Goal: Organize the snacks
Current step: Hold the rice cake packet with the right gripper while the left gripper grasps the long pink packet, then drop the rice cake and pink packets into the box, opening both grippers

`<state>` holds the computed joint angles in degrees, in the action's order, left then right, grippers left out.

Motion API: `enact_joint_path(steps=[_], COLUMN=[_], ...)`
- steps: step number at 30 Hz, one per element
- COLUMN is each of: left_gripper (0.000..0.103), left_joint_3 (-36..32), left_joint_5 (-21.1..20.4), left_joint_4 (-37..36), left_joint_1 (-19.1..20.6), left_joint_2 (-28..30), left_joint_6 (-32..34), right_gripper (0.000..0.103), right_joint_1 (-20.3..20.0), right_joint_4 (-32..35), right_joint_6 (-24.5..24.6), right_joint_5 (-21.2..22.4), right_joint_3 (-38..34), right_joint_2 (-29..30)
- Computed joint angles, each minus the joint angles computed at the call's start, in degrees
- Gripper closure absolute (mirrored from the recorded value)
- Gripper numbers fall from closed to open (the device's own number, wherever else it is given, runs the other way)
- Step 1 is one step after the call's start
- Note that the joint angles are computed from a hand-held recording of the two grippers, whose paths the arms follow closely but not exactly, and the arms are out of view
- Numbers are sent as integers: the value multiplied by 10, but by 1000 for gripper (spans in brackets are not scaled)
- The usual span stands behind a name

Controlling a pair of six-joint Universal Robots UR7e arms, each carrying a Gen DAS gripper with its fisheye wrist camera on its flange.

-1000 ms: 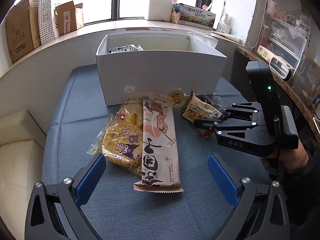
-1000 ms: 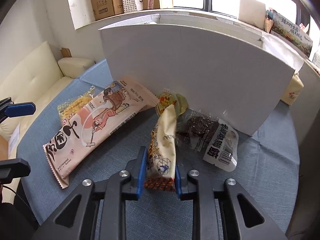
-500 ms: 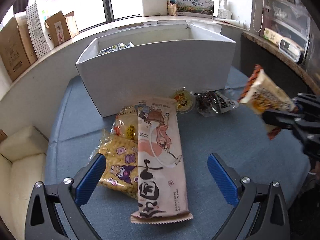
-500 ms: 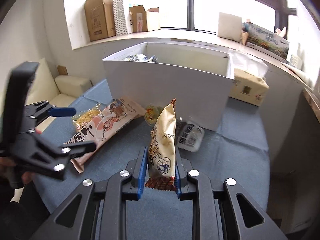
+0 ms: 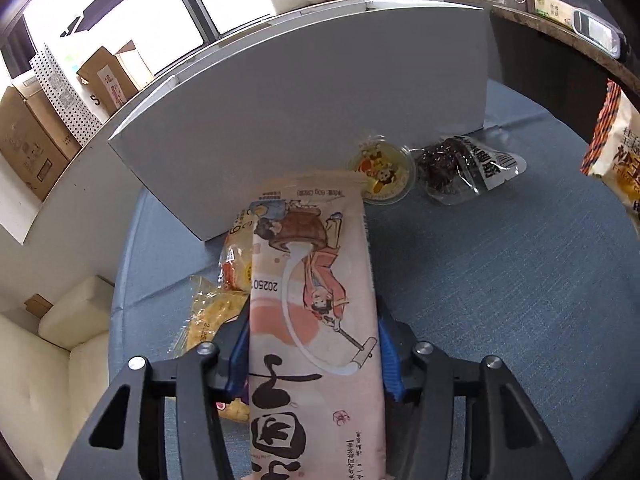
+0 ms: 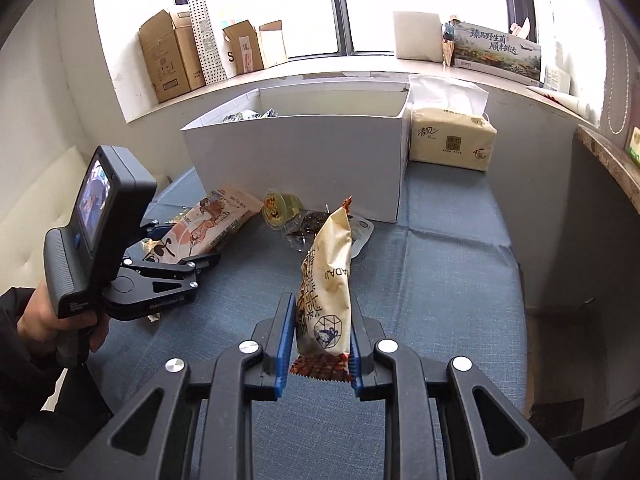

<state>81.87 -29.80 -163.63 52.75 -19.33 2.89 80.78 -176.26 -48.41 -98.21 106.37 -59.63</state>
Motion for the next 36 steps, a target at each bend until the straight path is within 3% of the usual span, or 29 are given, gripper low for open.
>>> enact_joint_path(steps=[9, 13, 16, 21, 25, 31, 36], left_gripper=[46, 46, 46, 45, 45, 45, 45], left_joint_3=[83, 103, 82, -19, -157, -362, -451], left_joint_5=[-61, -130, -169, -189, -203, -201, -220], left_joint_4=[-70, -106, -110, -59, 30, 182, 229], left_joint_1=[-17, -20, -19, -5, 18, 42, 53], left_joint_2=[-73, -117, -131, -116, -64, 41, 93], left_joint_6=[-27, -33, -25, -10, -19, -37, -40], right_gripper=[78, 78, 78, 78, 78, 78, 78], right_joint_1=[6, 6, 11, 37, 58, 76, 79], right_joint_4=[12, 30, 59, 78, 138, 225, 257], right_joint_6=[8, 28, 49, 61, 76, 103, 115], right_joint_5=[9, 34, 65, 85, 86, 24, -20], right_joint_3=[2, -11, -38, -108, -217, -408, -507], right_joint_2=[0, 1, 4, 29, 79, 192, 249])
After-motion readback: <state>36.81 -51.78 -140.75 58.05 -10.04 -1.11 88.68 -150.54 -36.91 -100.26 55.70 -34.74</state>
